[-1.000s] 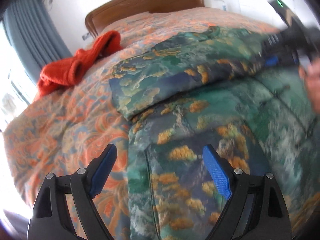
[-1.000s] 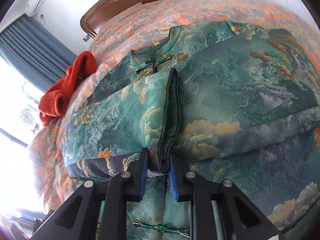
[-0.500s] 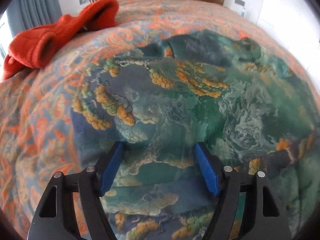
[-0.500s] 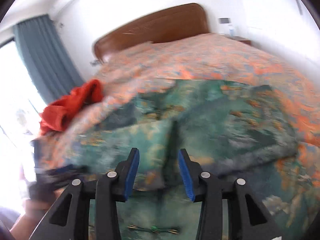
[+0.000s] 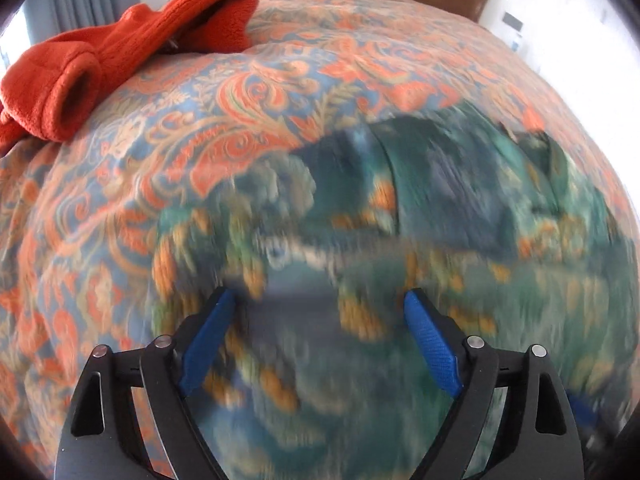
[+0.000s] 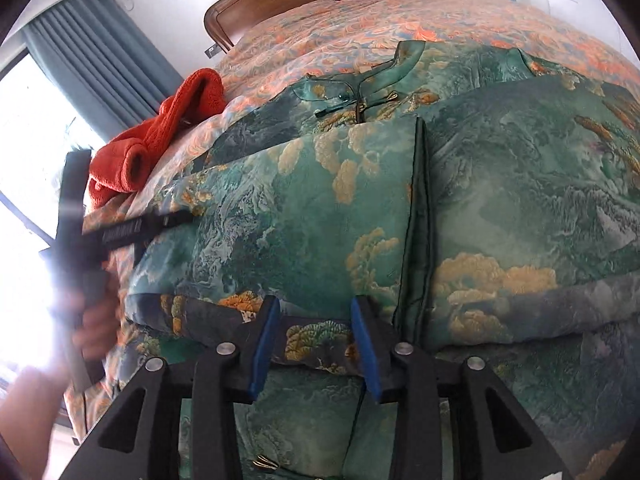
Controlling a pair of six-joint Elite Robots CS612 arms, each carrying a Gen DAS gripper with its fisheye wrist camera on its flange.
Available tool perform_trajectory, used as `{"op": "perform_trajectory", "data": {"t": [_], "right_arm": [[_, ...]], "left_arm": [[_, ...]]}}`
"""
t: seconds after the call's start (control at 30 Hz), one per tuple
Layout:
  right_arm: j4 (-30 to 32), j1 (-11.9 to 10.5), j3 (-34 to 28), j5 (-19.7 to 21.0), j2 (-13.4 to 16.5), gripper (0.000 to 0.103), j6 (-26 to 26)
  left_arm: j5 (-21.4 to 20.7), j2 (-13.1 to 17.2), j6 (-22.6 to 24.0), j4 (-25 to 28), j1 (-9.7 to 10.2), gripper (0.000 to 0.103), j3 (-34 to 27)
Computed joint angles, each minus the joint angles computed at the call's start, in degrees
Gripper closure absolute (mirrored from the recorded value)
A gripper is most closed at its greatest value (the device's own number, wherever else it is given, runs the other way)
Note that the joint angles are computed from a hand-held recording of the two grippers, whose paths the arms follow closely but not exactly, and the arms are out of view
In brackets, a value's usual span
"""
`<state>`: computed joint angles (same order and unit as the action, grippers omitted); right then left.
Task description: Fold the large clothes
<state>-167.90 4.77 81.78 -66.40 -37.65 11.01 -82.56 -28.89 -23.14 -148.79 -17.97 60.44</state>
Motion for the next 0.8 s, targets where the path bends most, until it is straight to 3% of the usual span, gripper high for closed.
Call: {"op": "perform_trajectory", "data": {"t": [0.1, 0.23, 0.47, 0.6, 0.7, 0.8], "right_arm": [[-0.6, 0.2, 0.1, -0.6, 0.1, 0.067, -0.7], [-1.2, 0.2, 0.1, -0.2, 0.3, 0.067, -0.4], [-0.6, 0.0, 0.5, -0.5, 0.0, 0.067, -0.6], [0.9, 0.4, 0.1, -2.2, -0.4, 0.067, -0.5], [2.0, 0.6, 0.4, -3.0, -1.0, 0.066, 0.1], [1.5, 0.4, 2.8, -2.9, -2.9, 0.064, 1.2]], "left_arm": [[0.2, 1.1, -2.9, 0.8, 0.30, 0.015, -2.5], [-1.5, -0.4, -3.1, -2.4, 0.38, 0.016, 1.3], [-1.2, -7.2, 2.6, -12.8, -1.50, 0.015, 17.0], [-3.2, -10.2, 1.8, -15.6, -2.14, 0.014, 23.4], [-5.4, -12.1, 1.6, -14.1, -2.44, 0.015, 26.1], [-2.5, -15.1, 1.9, -18.1, -3.96, 0.016, 31.8]]}}
